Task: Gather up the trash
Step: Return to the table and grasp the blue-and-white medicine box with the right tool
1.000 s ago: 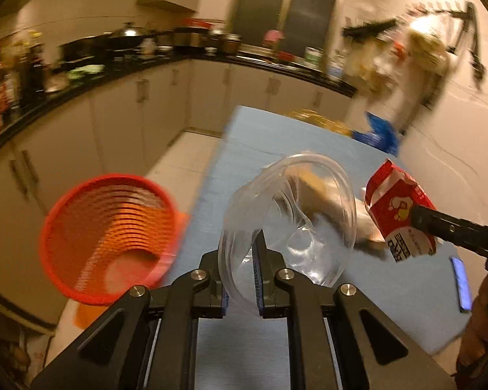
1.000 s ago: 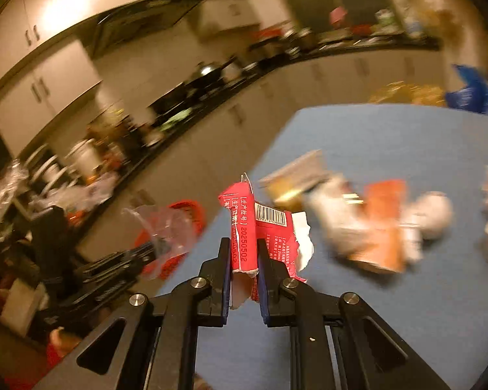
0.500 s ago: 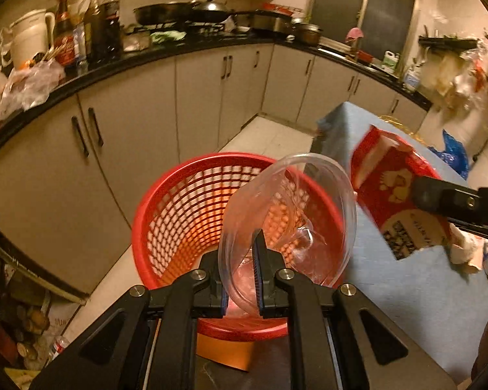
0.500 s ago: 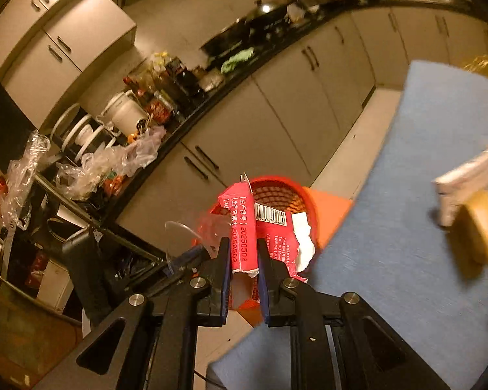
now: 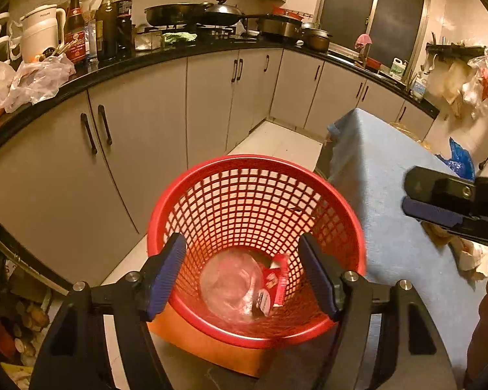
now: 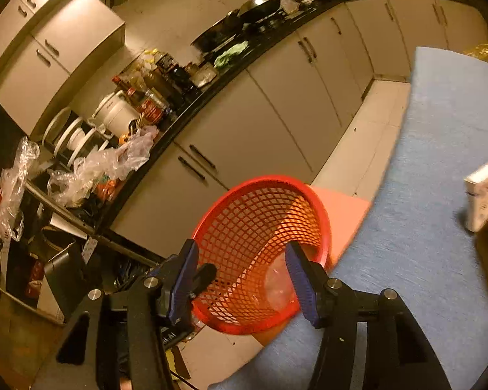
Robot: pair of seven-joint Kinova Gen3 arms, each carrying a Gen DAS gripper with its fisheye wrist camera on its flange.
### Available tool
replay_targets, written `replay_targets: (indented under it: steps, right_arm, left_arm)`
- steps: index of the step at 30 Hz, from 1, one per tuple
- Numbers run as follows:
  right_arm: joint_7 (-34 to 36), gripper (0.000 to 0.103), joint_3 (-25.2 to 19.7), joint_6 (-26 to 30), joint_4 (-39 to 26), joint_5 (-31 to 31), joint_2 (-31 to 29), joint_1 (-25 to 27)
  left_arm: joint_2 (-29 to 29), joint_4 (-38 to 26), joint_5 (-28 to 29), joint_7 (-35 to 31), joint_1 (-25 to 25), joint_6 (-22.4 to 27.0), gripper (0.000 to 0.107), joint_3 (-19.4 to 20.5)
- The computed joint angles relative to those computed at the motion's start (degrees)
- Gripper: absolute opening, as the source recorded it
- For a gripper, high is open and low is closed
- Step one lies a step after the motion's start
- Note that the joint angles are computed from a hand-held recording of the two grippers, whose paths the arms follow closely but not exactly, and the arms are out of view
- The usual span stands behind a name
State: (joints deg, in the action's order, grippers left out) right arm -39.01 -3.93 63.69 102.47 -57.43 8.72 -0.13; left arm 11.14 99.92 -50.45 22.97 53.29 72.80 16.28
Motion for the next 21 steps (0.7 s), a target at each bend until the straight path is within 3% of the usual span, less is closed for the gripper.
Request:
replay_targets:
  steps: [10,15,21]
  right_arm:
    - [11.74,0.062,8.63,6.13,5.67,-1.87,-6.11,9.99]
    - [16.39,0.062,13.48,11.01,6.15,-1.95,-5.94,16.81]
    - [21.14,0.062,18.45,12.62,4.08,-1.87,-4.91,26.19]
  left_arm:
    - [5.08,-9.84,-3.73,-5.42,5.25,3.47,0.071,-0.48]
    - [8.68,-16.36,-3.74,-10.69,7.40,1.35,0.071,-2.47]
    - [14.65,-26.54,-2.20,-19.98,9.91,-0.12,0.071,-4.74]
